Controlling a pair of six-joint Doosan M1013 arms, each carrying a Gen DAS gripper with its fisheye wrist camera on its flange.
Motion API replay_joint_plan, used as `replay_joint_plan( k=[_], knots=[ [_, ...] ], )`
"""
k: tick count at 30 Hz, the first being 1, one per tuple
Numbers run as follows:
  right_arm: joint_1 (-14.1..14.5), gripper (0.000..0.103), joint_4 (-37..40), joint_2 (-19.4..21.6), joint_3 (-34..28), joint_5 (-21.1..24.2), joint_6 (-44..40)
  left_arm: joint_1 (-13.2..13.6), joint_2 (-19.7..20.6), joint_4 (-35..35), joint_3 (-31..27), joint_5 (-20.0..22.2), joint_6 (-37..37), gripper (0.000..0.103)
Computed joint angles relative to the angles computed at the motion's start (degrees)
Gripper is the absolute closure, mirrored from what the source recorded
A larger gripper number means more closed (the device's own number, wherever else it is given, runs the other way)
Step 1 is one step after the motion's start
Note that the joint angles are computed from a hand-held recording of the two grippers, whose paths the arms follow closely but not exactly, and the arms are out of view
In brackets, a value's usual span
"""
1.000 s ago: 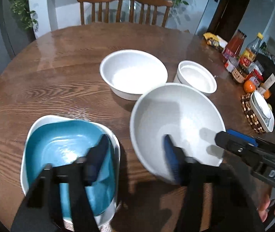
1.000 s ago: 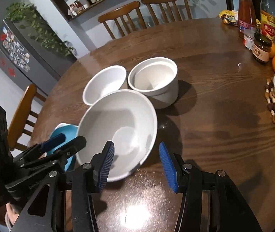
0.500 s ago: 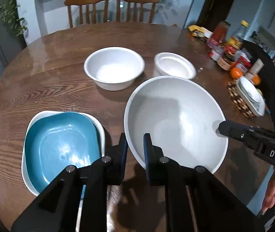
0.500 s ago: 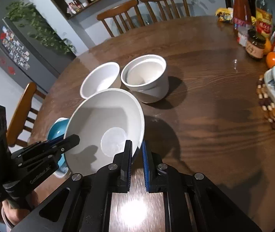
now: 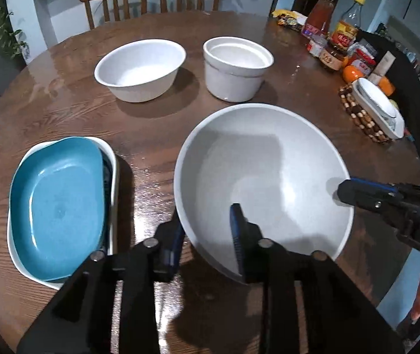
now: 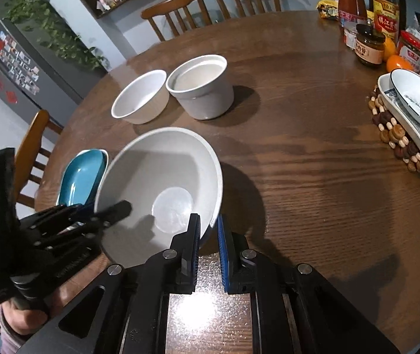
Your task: Organize plates and bowls
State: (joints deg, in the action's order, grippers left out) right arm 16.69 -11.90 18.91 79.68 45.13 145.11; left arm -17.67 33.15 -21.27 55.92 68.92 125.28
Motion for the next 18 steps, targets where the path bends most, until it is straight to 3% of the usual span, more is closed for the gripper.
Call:
replay_joint_plan(
  k=[2, 4, 5, 7, 9, 10, 18],
  knots=[
    [-0.4, 0.090, 1.5, -0.6, 0.8, -1.5, -0.3, 0.5, -0.6, -0.9, 0.4, -2.0, -0.1, 0.065],
    [-0.4, 0.090, 0.6, -1.4, 1.7, -3.0, 0.8, 1.3, -0.8, -2.6, 0.1, -2.9, -0.7, 0.038],
    [-0.4, 0.090, -0.2, -2.0, 2.1, -3.8, 1.5, 1.9, -1.0, -3.7, 0.0, -3.7, -1.2, 0.034],
    [-0.2, 0.085, -2.4, -2.7, 2.8, -5.0, 3.6, 2.5, -1.4, -4.4, 0.1, -6.0, -1.6, 0.032],
    [0.0, 0.069, -4.6, -3.2, 3.1, -5.8, 5.8, 2.9, -1.5, -4.2, -0.2, -7.5, -2.2, 0.031],
    [0.1, 0.066, -5.3, -3.3, 3.1, -6.2, 6.6, 3.1, -1.3, -4.0, -0.8, -7.7, -3.0, 0.030],
    [0.0, 0.064, -3.2, -1.5, -1.0, -6.2, 0.6, 3.2, 1.1, -1.4, -6.0, -7.4, -8.0, 0.027]
  ],
)
